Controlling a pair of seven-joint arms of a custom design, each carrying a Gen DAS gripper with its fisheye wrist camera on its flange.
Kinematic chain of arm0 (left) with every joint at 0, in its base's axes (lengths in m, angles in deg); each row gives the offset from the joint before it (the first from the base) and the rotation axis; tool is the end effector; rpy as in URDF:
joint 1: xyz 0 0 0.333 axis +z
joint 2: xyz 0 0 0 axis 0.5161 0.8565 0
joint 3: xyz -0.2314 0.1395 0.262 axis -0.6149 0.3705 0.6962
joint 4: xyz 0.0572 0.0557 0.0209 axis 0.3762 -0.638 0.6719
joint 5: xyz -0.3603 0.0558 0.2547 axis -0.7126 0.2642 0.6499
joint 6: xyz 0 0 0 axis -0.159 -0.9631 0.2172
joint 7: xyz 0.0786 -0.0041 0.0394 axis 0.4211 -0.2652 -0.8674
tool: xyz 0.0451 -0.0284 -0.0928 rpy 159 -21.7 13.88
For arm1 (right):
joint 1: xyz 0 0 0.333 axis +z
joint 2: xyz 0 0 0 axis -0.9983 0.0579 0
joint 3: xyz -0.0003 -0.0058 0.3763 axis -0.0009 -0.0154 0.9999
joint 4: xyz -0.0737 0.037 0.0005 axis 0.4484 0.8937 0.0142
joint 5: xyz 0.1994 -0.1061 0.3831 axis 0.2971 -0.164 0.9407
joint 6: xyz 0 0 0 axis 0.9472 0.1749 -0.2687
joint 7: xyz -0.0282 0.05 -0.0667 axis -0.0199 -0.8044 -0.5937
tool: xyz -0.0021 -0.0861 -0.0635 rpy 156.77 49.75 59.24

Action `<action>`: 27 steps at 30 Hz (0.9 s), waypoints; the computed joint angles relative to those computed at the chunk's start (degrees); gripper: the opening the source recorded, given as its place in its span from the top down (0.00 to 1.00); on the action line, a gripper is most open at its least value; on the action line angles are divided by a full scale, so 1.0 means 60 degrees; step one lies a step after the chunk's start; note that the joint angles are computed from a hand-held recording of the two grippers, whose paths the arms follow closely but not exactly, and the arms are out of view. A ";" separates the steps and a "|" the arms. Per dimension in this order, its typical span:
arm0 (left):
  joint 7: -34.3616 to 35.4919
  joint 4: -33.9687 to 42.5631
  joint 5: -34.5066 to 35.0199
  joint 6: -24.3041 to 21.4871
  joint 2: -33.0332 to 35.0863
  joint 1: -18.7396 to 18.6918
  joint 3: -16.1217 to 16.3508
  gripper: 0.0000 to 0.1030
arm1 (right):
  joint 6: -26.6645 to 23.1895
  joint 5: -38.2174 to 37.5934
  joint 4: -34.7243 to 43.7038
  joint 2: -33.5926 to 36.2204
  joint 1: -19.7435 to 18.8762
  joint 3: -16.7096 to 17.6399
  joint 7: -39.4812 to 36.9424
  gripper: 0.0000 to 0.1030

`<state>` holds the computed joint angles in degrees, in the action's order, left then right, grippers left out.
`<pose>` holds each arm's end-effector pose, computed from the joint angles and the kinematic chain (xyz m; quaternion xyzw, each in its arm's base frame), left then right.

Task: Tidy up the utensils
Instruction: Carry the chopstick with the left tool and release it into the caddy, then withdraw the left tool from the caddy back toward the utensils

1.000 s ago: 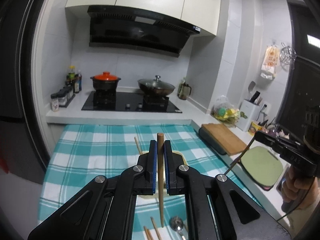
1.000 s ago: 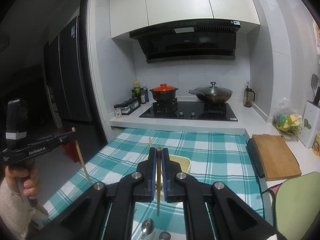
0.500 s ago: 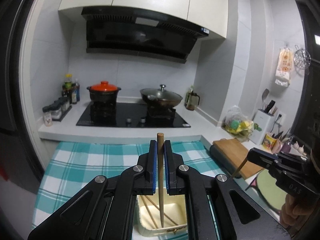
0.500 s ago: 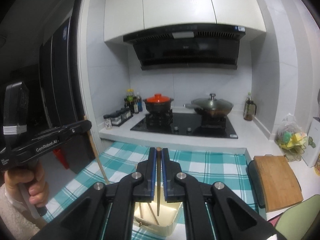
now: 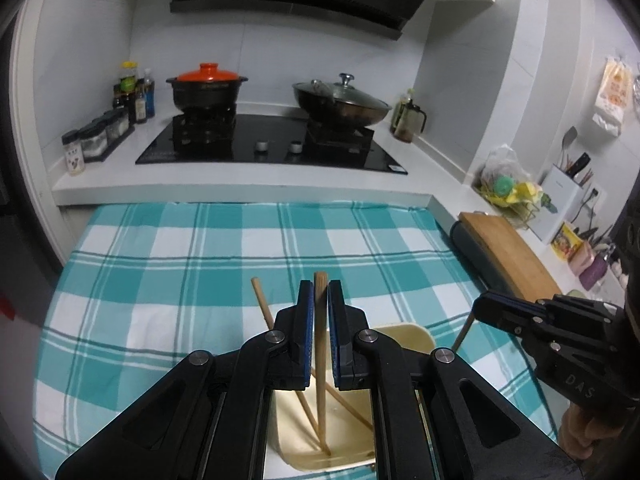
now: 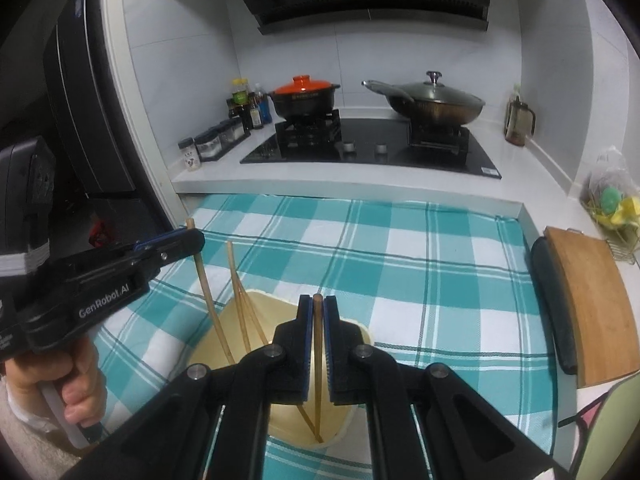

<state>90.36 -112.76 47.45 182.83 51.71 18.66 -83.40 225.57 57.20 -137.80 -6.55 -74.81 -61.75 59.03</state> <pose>0.6269 -0.3045 0.6333 -0.5686 0.6953 -0.4016 0.1789 0.5831 0.1769 0.6371 -0.6838 0.5933 -0.2239 0.3610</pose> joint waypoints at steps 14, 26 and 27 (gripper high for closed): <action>0.3026 -0.3092 -0.2635 -0.0895 -0.4073 -0.0645 0.1160 0.21 | 0.0766 -0.1069 -0.1467 -0.2445 -0.0608 0.0639 0.0769 0.65; 0.1963 -0.7351 -0.1097 -0.1638 -0.8025 -0.1403 0.1153 0.11 | -0.0213 -0.0802 -0.5285 -0.6940 -0.1563 0.1727 0.0558 0.62; 0.1763 -0.7656 -0.1091 -0.1480 -0.8164 -0.1563 0.1124 0.11 | -0.0242 -0.0779 -0.5588 -0.7271 -0.1644 0.1868 0.0696 0.59</action>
<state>100.94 -158.70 40.90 173.95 2.72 9.28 -76.65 224.12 52.52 -171.33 -50.17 -84.67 -50.55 63.20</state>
